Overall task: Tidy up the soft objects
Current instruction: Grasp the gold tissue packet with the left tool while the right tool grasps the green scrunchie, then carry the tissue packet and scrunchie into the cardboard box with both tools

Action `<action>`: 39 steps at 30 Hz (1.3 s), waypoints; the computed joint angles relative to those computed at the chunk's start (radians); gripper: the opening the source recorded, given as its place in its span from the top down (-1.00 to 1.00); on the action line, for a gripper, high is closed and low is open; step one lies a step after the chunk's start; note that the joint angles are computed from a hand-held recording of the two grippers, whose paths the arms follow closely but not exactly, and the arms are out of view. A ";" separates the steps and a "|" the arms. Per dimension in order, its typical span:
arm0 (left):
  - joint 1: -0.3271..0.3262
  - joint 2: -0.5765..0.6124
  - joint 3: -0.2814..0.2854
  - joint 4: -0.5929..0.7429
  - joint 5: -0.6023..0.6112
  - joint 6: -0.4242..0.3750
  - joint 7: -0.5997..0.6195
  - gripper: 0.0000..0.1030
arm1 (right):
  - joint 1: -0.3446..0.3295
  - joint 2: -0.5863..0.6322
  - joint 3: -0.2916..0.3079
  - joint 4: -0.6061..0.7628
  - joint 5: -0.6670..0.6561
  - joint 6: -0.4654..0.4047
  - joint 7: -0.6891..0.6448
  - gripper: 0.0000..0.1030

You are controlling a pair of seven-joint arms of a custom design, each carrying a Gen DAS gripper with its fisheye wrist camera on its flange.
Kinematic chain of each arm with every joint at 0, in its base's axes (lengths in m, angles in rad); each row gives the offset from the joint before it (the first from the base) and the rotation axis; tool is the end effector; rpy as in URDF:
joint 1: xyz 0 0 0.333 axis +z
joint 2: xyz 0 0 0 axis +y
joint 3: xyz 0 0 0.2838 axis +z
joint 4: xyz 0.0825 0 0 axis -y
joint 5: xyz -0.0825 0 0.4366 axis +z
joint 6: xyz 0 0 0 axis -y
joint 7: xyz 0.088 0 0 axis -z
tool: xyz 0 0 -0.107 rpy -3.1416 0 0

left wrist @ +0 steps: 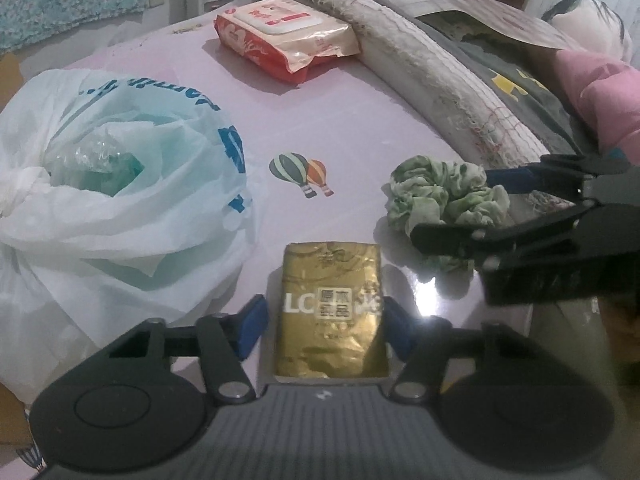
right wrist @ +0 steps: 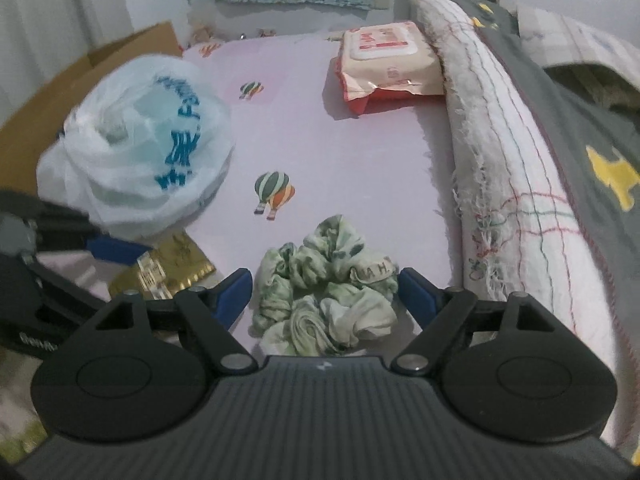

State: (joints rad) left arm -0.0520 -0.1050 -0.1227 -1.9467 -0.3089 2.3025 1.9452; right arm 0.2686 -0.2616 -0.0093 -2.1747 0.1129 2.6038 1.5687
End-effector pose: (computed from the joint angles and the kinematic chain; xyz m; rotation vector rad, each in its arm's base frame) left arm 0.6109 -0.1164 0.5302 -1.5857 2.3870 -0.7197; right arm 0.5625 0.1465 0.5331 -1.9246 1.5984 -0.4547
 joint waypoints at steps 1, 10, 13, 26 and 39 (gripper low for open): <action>0.000 -0.001 0.000 -0.001 0.000 0.002 -0.001 -0.05 | -0.009 -0.003 0.013 -0.006 -0.039 0.005 0.011 -0.55; 0.003 -0.021 0.008 -0.010 -0.040 -0.006 0.002 -0.04 | -0.042 -0.058 0.053 -0.072 -0.252 0.042 0.144 0.14; 0.001 -0.043 0.014 -0.024 -0.076 -0.002 0.022 -0.04 | -0.038 -0.081 0.040 -0.094 -0.228 0.055 0.193 0.32; 0.012 -0.189 0.069 -0.059 -0.220 0.013 0.067 -0.04 | 0.061 -0.249 -0.061 -0.244 -0.022 0.249 0.322 0.36; 0.133 -0.292 0.134 -0.065 -0.172 0.132 -0.077 -0.04 | 0.463 -0.113 -0.291 0.016 0.346 0.306 -0.086 0.35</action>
State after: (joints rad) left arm 0.0810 -0.3970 0.0113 -2.0117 -0.4809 2.4341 1.8678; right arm 0.7313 -0.3743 -0.3003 -2.1583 0.4585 2.9100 1.4828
